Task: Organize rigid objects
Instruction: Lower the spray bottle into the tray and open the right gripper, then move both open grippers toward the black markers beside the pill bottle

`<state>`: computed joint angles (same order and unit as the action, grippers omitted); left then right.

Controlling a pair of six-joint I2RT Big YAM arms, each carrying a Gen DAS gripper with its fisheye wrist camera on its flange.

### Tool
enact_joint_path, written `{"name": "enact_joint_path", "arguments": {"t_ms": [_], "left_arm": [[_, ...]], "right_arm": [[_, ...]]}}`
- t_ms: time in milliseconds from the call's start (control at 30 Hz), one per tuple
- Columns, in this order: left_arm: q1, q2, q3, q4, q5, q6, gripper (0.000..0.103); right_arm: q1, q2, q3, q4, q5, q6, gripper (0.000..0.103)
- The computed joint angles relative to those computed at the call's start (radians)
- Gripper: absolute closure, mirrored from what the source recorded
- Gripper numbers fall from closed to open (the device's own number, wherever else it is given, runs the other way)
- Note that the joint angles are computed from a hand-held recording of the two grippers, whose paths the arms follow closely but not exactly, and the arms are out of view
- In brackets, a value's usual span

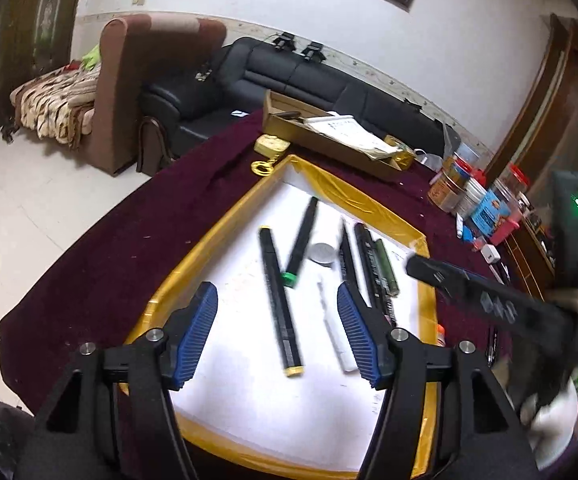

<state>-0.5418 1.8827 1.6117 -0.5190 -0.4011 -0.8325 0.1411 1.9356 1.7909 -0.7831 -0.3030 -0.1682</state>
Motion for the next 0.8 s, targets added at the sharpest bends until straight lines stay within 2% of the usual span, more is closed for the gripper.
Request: {"name": "enact_joint_path", "arguments": {"t_ms": [100,167,367,800], "left_arm": [[-0.021,0.026,0.043,-0.016,0.002,0.024,0.04],[-0.038,0.049,0.082,-0.039,0.003,0.039,0.039],[-0.08,0.129,0.224,-0.134,0.002,0.078,0.039],[-0.137,0.301,0.535,-0.337,0.012,0.131,0.039]], "right_arm": [[-0.029,-0.086,-0.136,0.127,0.075,-0.008,0.046],[-0.046,-0.108,-0.174,0.161,0.11,0.001,0.041],[-0.089,-0.155,-0.274,0.263,0.174,-0.025,0.041],[-0.17,-0.184,-0.334,0.31,0.164,-0.069,0.041]]}}
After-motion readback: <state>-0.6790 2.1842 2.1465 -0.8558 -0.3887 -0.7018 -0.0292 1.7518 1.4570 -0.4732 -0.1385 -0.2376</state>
